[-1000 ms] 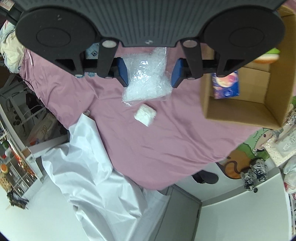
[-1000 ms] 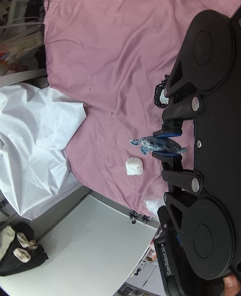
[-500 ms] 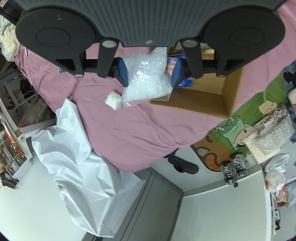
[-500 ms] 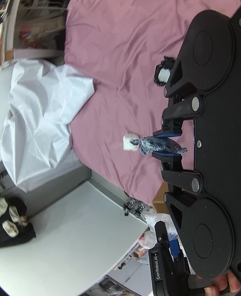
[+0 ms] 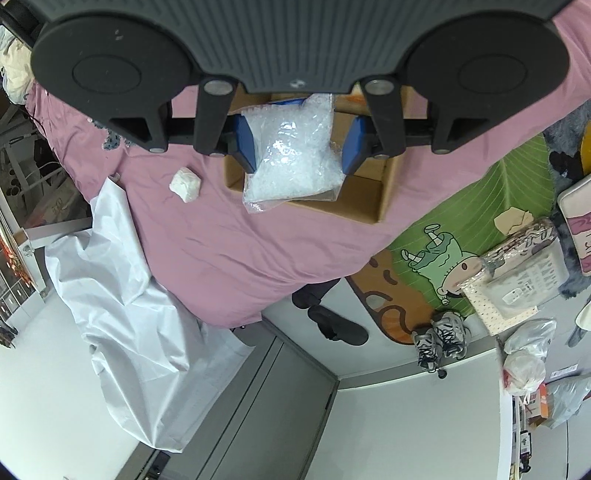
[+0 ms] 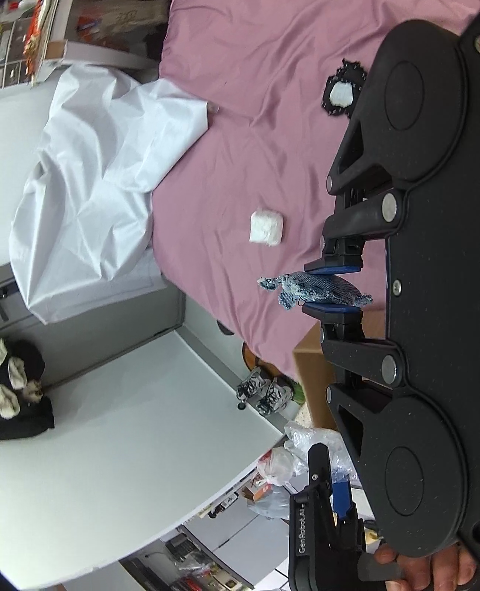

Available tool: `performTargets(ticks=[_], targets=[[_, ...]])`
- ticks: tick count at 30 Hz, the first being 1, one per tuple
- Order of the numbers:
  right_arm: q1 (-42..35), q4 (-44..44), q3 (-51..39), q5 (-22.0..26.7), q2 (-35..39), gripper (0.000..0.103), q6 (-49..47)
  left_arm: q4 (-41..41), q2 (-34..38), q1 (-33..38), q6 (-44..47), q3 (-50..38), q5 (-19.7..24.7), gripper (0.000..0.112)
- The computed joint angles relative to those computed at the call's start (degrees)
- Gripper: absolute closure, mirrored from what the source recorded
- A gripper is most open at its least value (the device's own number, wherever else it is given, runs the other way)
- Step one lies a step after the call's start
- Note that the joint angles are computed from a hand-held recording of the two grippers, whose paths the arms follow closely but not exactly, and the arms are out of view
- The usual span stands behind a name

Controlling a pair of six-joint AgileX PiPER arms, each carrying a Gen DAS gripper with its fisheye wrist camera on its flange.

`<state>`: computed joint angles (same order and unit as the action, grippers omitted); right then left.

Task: Organize soft objects
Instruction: 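Carry the plastic bag with the left gripper and grey-blue plush with the right over the box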

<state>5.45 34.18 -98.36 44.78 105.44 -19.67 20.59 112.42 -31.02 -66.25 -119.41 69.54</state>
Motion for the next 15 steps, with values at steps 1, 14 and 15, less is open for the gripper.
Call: performTargets(ticks=[1, 14, 15], targets=[[0.47, -0.14, 0.14, -0.32, -0.06, 0.088, 0.02, -0.30, -0.55, 0.41, 0.03, 1.07, -0.55, 0.063], [7.03, 1.73, 1.83, -5.55, -0.21, 0.087, -2.79, -5.88, -6.10, 6.16, 1.84, 11.77, -5.22, 0.058], [7.59, 1.37, 1.51, -5.55, 0.14, 0.087, -2.56, -5.57, -6.78, 6.45, 1.89, 12.47, -5.68, 0.056]])
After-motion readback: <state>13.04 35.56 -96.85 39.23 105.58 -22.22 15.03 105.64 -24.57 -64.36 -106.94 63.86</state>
